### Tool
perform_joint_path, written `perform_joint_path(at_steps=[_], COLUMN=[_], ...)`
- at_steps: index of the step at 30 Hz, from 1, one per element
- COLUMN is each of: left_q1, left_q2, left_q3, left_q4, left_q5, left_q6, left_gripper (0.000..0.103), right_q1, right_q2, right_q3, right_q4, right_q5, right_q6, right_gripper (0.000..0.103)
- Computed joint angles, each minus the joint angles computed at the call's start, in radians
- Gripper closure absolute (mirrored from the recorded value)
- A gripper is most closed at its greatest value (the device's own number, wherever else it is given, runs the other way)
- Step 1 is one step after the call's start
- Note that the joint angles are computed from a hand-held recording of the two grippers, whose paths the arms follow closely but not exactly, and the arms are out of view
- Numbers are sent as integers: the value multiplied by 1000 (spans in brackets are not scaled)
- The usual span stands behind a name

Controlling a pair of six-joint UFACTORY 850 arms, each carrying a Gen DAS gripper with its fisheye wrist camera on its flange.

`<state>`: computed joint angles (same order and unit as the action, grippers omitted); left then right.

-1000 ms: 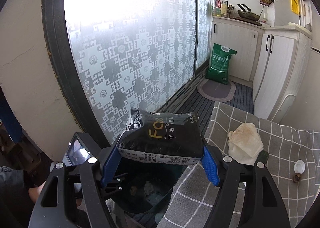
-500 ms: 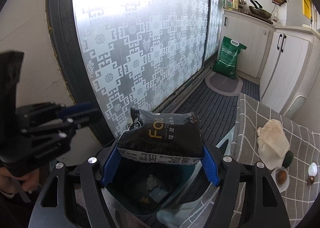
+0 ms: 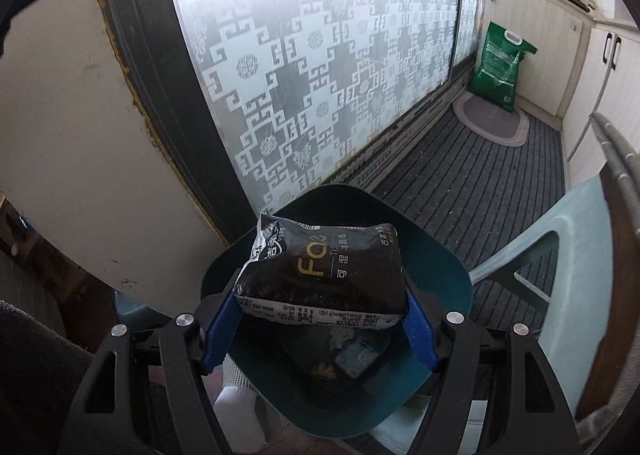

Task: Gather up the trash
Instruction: 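Lower the black snack bag into the teal bin and open the right tool, then move both tools back over the cloth-covered stool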

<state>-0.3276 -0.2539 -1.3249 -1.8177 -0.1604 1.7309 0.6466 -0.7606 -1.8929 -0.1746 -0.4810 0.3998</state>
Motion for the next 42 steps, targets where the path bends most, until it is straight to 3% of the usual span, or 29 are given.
perform_joint_path(at_steps=[7,13,19,24,33,37,42], left_q1=[6,12,7,-1,-13,-24,-46], left_q2=[5,9,15,20,33,52,62], left_q3=[9,16,21,22,22,30,26], left_q4=[-9,29,-30,-66,-153,-271,-433], left_q5=[-12,-34,-45,-42,-46,-59,-54], left_q6=[24,0,69,103,168,273,430], left_gripper=[80,80,68,64,59,57,53], right_q1=[-3,-2,-2,0,25,34,27], right_q2=[-111,-193,-201,-169,4,91,204], right_q3=[-109,-202,-201,-161,11,84,194], right_q4=[62,-8,-15,-11,-140,-292,-571], right_q5=[-120,-244,-253,-211,22,93,151], right_q6=[-40,31,40,35,107,239,530], right_gripper=[30,29,22,21,23,32,39])
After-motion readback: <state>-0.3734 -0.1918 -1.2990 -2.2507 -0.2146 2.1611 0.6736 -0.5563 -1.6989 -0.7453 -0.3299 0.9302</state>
